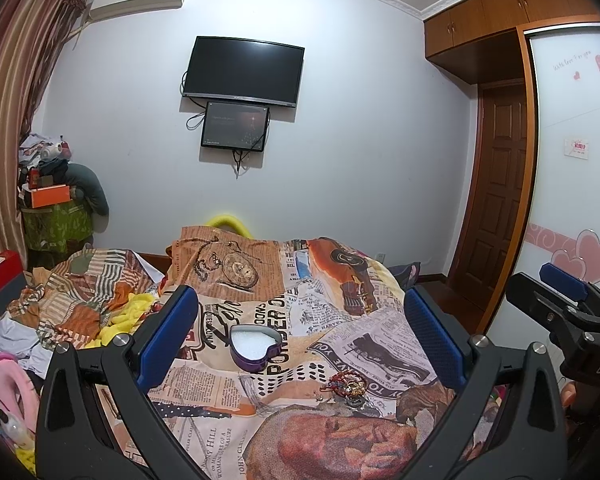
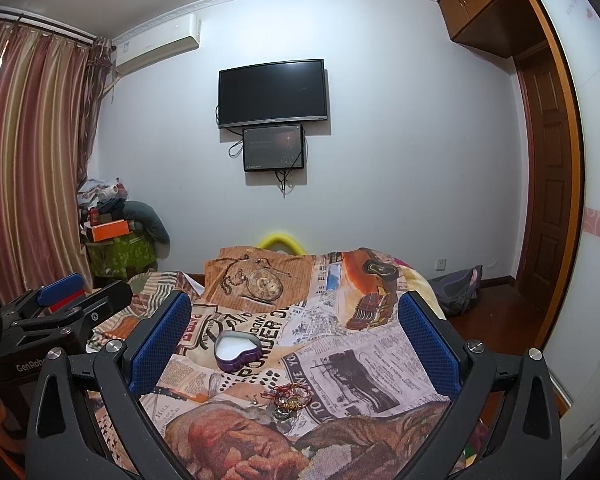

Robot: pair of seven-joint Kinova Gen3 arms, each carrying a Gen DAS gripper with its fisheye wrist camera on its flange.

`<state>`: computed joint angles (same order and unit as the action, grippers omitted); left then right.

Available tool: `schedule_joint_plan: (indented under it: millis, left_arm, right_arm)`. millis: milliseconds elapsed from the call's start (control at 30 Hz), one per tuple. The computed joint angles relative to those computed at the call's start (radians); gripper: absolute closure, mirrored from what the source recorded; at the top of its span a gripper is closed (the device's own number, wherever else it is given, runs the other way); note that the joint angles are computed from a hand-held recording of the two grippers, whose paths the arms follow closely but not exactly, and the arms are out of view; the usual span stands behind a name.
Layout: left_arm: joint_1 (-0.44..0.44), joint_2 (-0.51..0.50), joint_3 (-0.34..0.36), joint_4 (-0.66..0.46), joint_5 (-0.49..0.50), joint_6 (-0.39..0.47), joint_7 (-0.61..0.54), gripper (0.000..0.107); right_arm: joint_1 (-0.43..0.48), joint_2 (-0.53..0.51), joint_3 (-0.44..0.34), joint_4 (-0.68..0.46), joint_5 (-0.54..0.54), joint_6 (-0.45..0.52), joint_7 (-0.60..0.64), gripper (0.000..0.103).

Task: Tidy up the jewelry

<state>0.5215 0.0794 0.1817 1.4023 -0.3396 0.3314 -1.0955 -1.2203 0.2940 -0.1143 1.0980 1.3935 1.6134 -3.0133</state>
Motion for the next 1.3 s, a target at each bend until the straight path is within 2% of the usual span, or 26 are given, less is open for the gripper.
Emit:
schedule_joint_plan:
  millis: [567, 667, 800, 1000, 1067, 1200, 1300]
  left_arm:
    - [0.035, 0.064, -0.027, -0.070, -0.014, 0.061, -0.003, 0.004]
    - [0.040, 0.106, -0.029, -0.115, -0.003, 0.114, -0.030, 0.004]
    - [0.022, 0.169, -0.019, -0.178, 0.074, 0.198, -0.108, 0.004]
    - [0.032, 0.269, -0.041, -0.270, 0.125, 0.335, -0.167, 0.005]
    - [0.035, 0.296, -0.047, -0.293, 0.137, 0.368, -0.191, 0.008]
    - [0.004, 0.359, -0.021, -0.357, 0.217, 0.456, -0.287, 0.022]
    - [-0.010, 0.397, -0.010, -0.396, 0.277, 0.508, -0.345, 0.033]
  right_arm:
    - [0.051, -0.006, -0.005, 0.019, -0.062, -0.032, -0.017, 0.000]
    - [0.082, -0.005, -0.004, 0.026, -0.116, -0.046, -0.011, 0.000]
    - [0.143, -0.005, -0.003, 0.049, -0.224, -0.074, -0.005, 0.000]
    - [0.232, -0.015, -0.012, 0.083, -0.388, -0.130, 0.021, 0.000]
    - [0.253, -0.015, -0.014, 0.088, -0.435, -0.144, 0.039, 0.000]
    - [0.305, -0.026, -0.019, 0.110, -0.533, -0.211, 0.068, 0.002]
    - [0.337, -0.025, -0.019, 0.115, -0.582, -0.262, 0.102, 0.013]
